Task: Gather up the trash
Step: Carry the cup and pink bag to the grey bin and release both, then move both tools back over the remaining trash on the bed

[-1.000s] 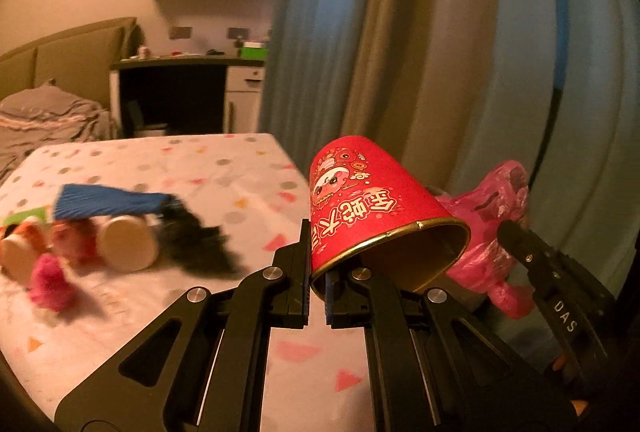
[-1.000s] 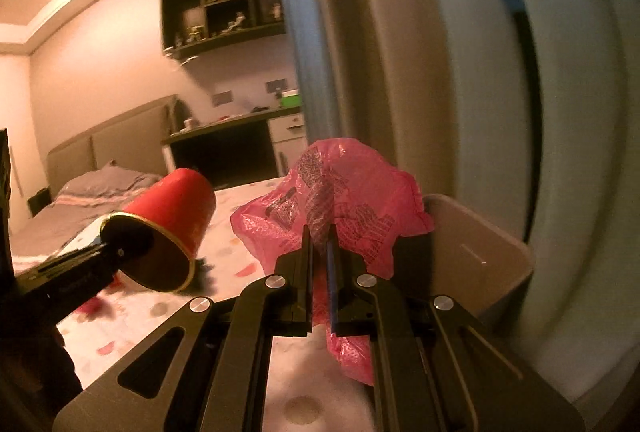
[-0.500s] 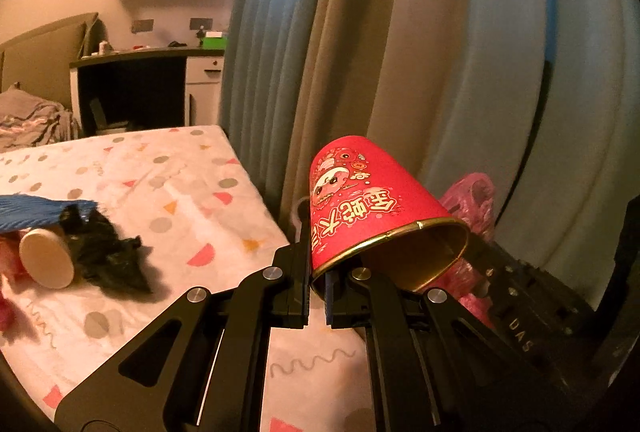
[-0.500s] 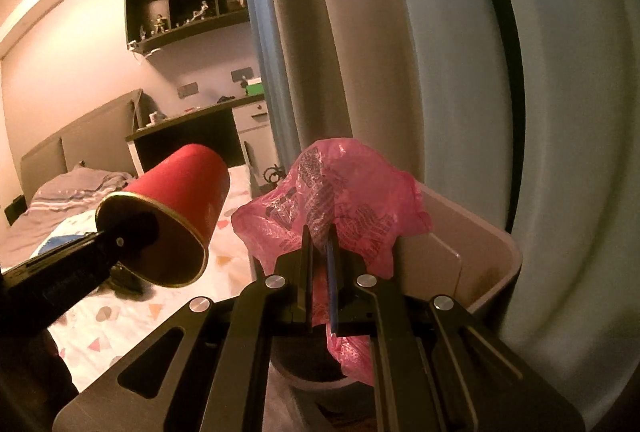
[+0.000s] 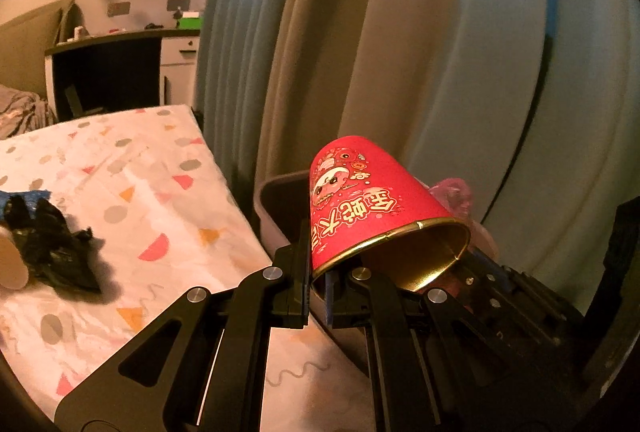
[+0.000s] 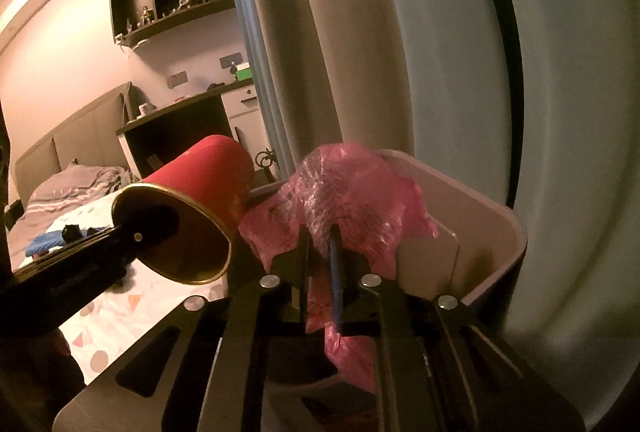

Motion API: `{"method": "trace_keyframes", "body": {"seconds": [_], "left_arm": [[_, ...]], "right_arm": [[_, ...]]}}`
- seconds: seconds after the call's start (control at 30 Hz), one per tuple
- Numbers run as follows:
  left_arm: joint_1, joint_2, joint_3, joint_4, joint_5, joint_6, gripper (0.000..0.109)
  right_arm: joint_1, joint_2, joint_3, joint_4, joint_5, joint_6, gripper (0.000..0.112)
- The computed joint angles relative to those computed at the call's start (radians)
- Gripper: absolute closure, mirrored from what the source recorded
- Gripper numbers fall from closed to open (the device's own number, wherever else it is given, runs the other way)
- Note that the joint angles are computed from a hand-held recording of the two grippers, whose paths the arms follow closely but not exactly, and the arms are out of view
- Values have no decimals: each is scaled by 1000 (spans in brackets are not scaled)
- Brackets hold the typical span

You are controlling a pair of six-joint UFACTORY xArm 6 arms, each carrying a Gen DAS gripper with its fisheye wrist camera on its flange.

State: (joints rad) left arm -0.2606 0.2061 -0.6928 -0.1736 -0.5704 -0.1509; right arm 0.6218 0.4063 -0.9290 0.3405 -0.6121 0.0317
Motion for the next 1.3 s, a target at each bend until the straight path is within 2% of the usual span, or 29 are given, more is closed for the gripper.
{"method": "trace_keyframes", "body": {"seconds": [0.23, 0.3, 0.43, 0.47, 0.53, 0.6, 0.67, 0.77, 0.9, 0.93, 1.13, 1.3], "left_arm": [[17, 39, -43, 86, 37, -59, 104], [30, 49, -53, 142, 41, -102, 104], [29, 69, -77, 171, 74, -111, 103], [31, 71, -80, 187, 81, -123, 100], [35, 79, -89, 216, 98, -144, 85], [30, 78, -82, 203, 91, -137, 65], [25, 71, -70, 176, 76, -123, 57], [38, 50, -46, 215, 67, -172, 45], [1, -2, 18, 69, 34, -68, 32], [-16, -21, 37, -1, 30, -19, 31], [-83, -128, 147, -350, -10, 194, 25], [-129, -219, 237, -659, -88, 375, 24]], "right_arm": [[-5, 1, -4, 24, 12, -8, 75], [-9, -3, 1, 29, 10, -2, 73], [-5, -14, 19, 79, -9, -9, 71], [-2, -16, 20, 95, -14, -16, 70], [13, -19, 20, 164, -28, -63, 69], [20, -26, 29, 190, -47, -77, 68], [24, -33, 38, 193, -55, -75, 68], [30, -44, 52, 191, -70, -73, 67], [46, -64, 75, 195, -103, -77, 59], [52, -71, 83, 191, -113, -76, 57], [92, -110, 124, 175, -154, -63, 40], [154, -129, 135, 186, -167, -97, 34]]}}
